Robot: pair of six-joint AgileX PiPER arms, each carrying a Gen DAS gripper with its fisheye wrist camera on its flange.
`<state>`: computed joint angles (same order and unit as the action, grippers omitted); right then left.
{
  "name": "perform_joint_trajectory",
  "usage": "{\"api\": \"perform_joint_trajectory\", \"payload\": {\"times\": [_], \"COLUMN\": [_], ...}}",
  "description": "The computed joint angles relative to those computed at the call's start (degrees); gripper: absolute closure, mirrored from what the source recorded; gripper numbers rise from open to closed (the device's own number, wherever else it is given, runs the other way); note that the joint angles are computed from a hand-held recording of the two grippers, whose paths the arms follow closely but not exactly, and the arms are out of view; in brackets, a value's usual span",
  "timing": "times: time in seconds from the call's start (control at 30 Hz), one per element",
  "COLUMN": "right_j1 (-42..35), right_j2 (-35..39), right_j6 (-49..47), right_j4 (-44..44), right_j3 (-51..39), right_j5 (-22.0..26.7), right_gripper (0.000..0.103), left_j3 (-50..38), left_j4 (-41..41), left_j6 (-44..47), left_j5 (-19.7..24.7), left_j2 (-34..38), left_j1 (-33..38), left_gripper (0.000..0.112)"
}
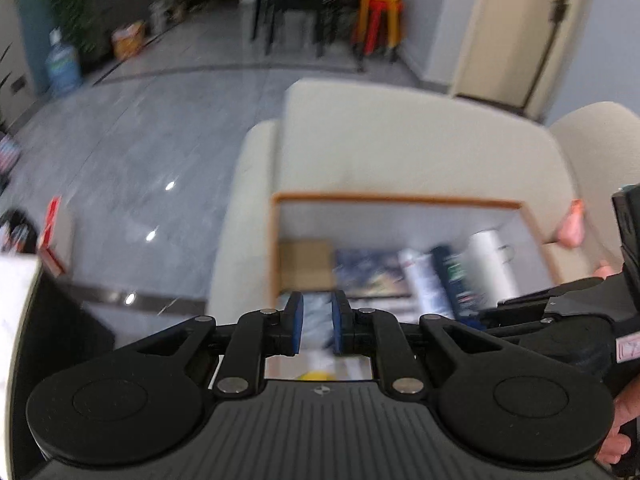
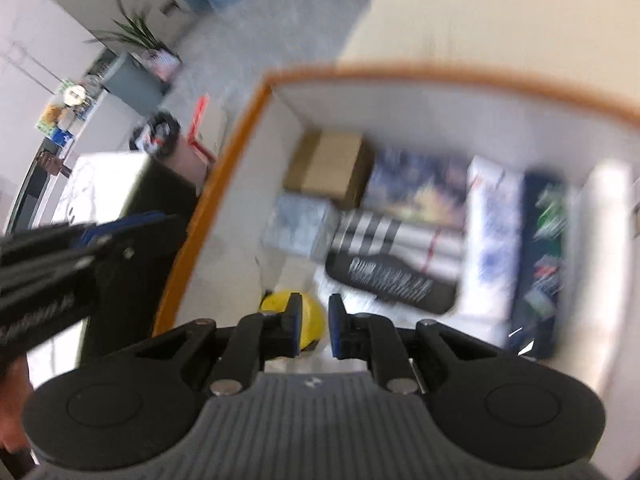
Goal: Organize rigid objects
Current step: 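Lift both tools away from the orange box toward the pink items on the sofa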
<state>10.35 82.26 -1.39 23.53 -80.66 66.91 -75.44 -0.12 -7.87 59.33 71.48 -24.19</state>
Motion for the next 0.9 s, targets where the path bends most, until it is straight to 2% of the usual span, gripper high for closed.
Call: {"api": "perform_joint_trajectory", "payload": {"times": [0.1, 0.17, 0.23, 0.3, 0.37, 0.43, 0.53, 0.63, 0.77, 0.9], "right_j1": [-3.82, -7.12, -11.18, -17.23, -25.36, -31.83, -38.67, -40.07, -42.23, -41.55], "right_j2": [-7.35, -10.37, -13.53, -15.50, -16.28, -15.62, -13.11, -10.48, -5.13, -0.11], "right_j6": [-3.32, -4.60, -5.79, -8.62, -13.30, -17.17, -22.21, -23.43, -22.36, -19.10], "right_j4": [-2.28, -2.78, -3.75, -4.71, -5.40, -6.91, -14.58, -25.07, -33.36, -38.35], "right_j3": [2.47, 2.71, 3.80, 4.05, 4.43, 4.16, 4.51, 7.31, 8.94, 9.50], "right_j5": [-1.75, -2.27, -2.00, -0.90, 1.02, 2.58, 1.21, -3.76, -9.08, -11.01], "right_gripper": [0.088, 0.082, 0.080, 0.074, 0.063, 0.062, 0.047, 0.047, 0.047, 0.047], "left_j3": [-2.47, -3.65, -5.42, -7.76, -10.56, -13.80, -20.07, -26.00, -32.03, -38.12], "left_j4": [2.47, 2.74, 2.38, 2.84, 3.42, 3.21, 2.35, 2.31, 2.54, 3.07], "left_j6": [-2.60, -2.92, -3.45, -4.61, -5.50, -5.59, -4.38, -3.23, -3.96, -4.47], "left_j5": [-1.28, -2.83, -4.14, -4.64, -5.29, -5.57, -4.66, -3.28, -0.51, 3.54], "left_j2": [1.35, 2.77, 5.12, 8.25, 12.03, 16.19, 23.04, 29.43, 35.68, 40.88], "left_j1": [-7.22, -11.50, -15.73, -19.58, -23.21, -26.07, -29.45, -31.90, -33.86, -34.93], "left_gripper": [0.096, 0.096, 0.096, 0.096, 0.096, 0.096, 0.096, 0.096, 0.096, 0.096]}}
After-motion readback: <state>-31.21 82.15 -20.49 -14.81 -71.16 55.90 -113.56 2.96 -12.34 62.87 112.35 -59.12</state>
